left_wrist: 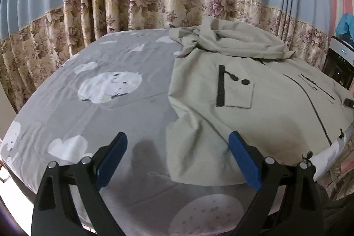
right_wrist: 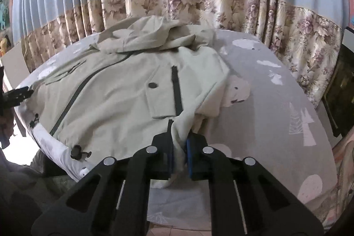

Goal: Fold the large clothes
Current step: 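Grasp the jacket hem with the right gripper while the left gripper grasps the hem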

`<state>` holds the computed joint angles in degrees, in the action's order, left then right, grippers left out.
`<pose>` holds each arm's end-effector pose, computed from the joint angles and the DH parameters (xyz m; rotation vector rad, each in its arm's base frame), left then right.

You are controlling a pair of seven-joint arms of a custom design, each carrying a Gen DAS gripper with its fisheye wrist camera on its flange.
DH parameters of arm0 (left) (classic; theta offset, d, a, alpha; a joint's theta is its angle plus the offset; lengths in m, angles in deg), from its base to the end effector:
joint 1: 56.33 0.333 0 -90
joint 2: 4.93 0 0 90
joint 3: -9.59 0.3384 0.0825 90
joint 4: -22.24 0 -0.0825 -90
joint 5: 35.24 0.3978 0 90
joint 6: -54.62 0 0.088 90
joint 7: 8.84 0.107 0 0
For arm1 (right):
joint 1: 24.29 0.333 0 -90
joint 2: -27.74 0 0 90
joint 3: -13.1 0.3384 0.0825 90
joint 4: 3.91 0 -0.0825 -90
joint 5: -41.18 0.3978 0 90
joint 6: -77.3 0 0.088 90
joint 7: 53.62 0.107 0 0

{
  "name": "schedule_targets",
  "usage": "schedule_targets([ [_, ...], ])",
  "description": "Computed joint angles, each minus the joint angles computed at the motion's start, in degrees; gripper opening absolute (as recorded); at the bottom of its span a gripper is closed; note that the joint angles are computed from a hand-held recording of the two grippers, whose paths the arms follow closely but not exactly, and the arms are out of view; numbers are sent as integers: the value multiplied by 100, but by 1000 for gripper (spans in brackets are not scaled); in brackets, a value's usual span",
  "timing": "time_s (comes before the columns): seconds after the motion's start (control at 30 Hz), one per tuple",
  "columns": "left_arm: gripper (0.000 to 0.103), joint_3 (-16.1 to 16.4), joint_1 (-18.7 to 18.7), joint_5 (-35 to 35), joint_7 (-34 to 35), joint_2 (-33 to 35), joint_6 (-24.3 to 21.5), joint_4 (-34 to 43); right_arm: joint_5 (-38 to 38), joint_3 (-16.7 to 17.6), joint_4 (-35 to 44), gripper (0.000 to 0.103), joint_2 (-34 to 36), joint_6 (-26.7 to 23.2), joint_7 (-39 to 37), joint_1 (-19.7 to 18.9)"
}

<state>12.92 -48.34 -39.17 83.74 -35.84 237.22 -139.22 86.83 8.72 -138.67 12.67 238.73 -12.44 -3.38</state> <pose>0.3823 0.0840 0.4727 -1.8440 1.4638 -0.7659 0.4976 0.1084 0.5206 -1.9788 1.2211 -0.4116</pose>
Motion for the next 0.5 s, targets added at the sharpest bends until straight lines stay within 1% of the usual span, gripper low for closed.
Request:
schedule_targets([
  [0.1, 93, 338, -390, -7, 184, -3, 74, 25, 126, -69, 44, 9, -43, -70, 68, -18],
  [0.17, 93, 779, -918, 23, 499, -87, 120, 7, 478, -199, 115, 9, -76, -186, -106, 45],
  [0.2, 93, 880, -1057, 32, 615, -101, 141, 6, 583, -206, 145, 9, -88, -203, -158, 42],
  [0.23, 93, 795, -1057, 69, 763, -80, 165, 8, 692, -226, 177, 9, -98, -272, -236, 47],
  [0.27, 93, 537, -857, 142, 777, 11, 160, 40, 756, -212, 193, 9, -96, -275, -302, 34],
  [0.3, 92, 141, -498, 205, 750, 102, 166, 64, 758, -171, 203, 9, -86, -246, -311, 2],
  [0.33, 90, -55, -295, 404, 633, 180, 125, 107, 756, -152, 226, 10, -67, -276, -324, -20],
  [0.37, 83, -88, -293, 288, 707, 189, 101, 117, 782, -141, 232, 10, -63, -296, -363, -33],
  [0.4, 82, 80, -491, 29, 901, 171, 38, 142, 797, -123, 229, 10, -61, -294, -388, -49],
  [0.43, 81, 267, -607, 172, 801, 145, 27, 129, 808, -129, 231, 10, -56, -346, -422, -68],
  [0.5, 78, 447, -701, 132, 911, 113, -77, 147, 850, -120, 212, 10, -51, -379, -478, -109],
])
